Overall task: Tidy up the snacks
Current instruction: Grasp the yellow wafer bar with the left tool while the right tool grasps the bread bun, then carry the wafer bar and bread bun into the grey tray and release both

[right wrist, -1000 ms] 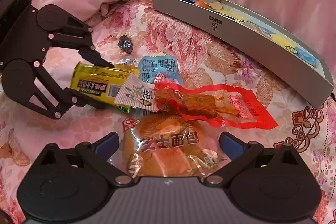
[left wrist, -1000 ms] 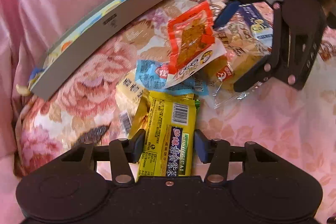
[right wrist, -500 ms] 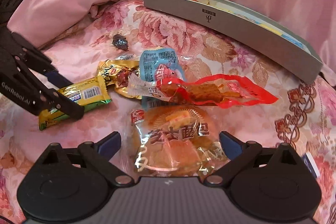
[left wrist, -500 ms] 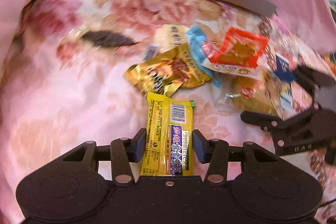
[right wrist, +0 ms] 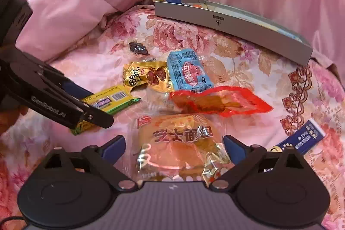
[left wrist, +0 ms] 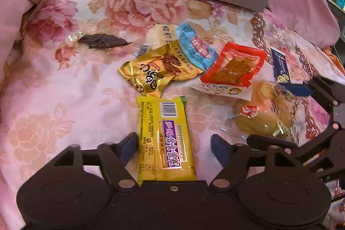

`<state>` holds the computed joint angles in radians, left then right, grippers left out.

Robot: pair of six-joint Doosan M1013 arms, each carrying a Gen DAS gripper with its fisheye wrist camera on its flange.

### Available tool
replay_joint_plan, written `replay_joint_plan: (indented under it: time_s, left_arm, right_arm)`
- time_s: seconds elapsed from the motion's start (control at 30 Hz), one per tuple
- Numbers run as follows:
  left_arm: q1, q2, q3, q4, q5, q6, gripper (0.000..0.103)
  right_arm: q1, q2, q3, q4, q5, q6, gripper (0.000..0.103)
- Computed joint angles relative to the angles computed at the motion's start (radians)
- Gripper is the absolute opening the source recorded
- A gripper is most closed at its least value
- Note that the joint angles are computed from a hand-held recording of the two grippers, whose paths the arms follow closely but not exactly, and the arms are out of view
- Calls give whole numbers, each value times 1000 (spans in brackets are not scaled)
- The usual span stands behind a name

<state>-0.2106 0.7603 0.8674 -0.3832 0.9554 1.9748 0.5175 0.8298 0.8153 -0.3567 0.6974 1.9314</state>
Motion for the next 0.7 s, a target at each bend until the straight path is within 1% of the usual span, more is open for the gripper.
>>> replay_joint_plan:
  time_s: [0.1,0.2,0.23,0.3,0.33,0.37,0.4,0.47,0.53,0.7]
  left_arm:
    - [-4,-4,10,14,-14,16,79]
    - [-7,-6,16,24,-24,28,79]
    - [-7,-8,19,28,-29,28,78]
    - [-10,-10,24,43,-38,26,74]
    - [-12,-12,28,54,-46,25,70]
    - [-14,-15,33,69,-56,23,65]
    - [-15,-17,37,79,-63,22,63]
    - [-15,-19,41,86,-71,22,56]
    - [-15,-19,42,82,-73,24,53]
    - [-14,-23,51,78,-84,23,52]
  right_arm:
    - [0,6,-10,-13,7,9,103]
    - [-7,15,-24,17,14,7,103]
    - [-10,13,-17,27,5,14,103]
    - [-14,11,-7,34,-18,38,103]
    - [-17,11,-5,40,-24,35,103]
    - [-16,15,-8,33,-24,36,103]
    - [-16,18,-10,31,-20,31,103]
    - [-14,27,-24,28,3,29,103]
    - [-13,33,-36,44,27,27,101]
    - [-10,13,6,-2,-15,97,93]
